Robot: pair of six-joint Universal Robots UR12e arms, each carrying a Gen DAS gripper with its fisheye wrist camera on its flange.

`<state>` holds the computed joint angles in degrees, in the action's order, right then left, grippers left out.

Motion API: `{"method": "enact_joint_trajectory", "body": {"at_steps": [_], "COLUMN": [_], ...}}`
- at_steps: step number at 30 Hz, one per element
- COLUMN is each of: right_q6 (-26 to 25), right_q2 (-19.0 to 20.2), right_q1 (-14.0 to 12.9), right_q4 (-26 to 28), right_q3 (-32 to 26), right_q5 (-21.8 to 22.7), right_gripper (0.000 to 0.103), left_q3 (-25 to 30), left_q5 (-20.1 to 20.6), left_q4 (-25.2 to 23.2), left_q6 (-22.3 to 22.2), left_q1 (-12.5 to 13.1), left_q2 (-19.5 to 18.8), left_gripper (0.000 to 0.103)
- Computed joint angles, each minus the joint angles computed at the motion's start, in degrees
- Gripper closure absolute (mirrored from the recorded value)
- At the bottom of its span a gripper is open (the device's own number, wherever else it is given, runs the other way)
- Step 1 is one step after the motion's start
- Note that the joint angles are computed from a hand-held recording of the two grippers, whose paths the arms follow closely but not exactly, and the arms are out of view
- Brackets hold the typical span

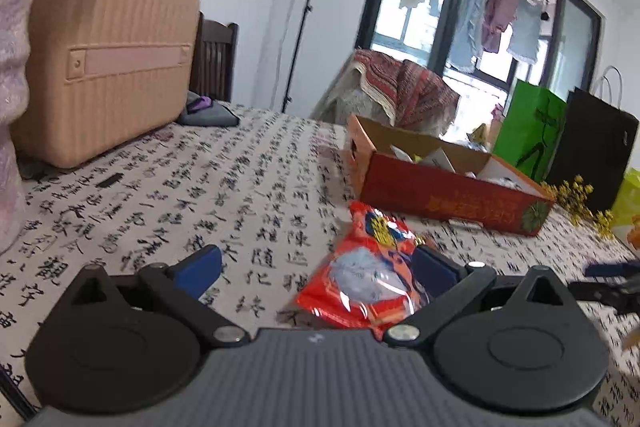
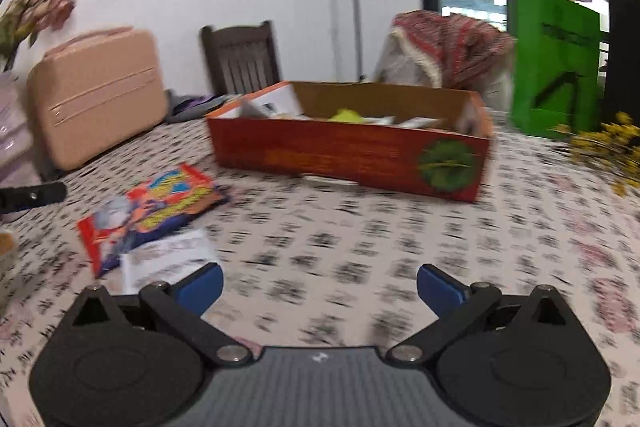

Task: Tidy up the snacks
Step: 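Move both tools back over the red snack bag and white packet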

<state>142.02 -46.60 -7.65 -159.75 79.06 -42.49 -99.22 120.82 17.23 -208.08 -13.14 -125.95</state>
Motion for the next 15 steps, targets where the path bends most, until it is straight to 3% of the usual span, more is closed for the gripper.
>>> {"method": "enact_joint_trajectory", "body": {"at_steps": [8,15], "right_q6": [-8.5,-10.2], "right_q2": [-1.0,-1.5], "right_q1": [3.8,5.3], "right_q4": [10.0,14.8], "right_q3": [-0.9,-0.9], "right_q5": [-1.4,-1.4], "right_gripper": [0.000,0.000], "left_q3": [-0.9,-2.6], "left_q5": [-3.1,-5.2], "left_q4": [0.0,-2.0], "left_q6": [2.6,3.9], "left_q1": [0.2,0.9], "left_q2": [0.5,1.9], "left_gripper": [0.000,0.000]}}
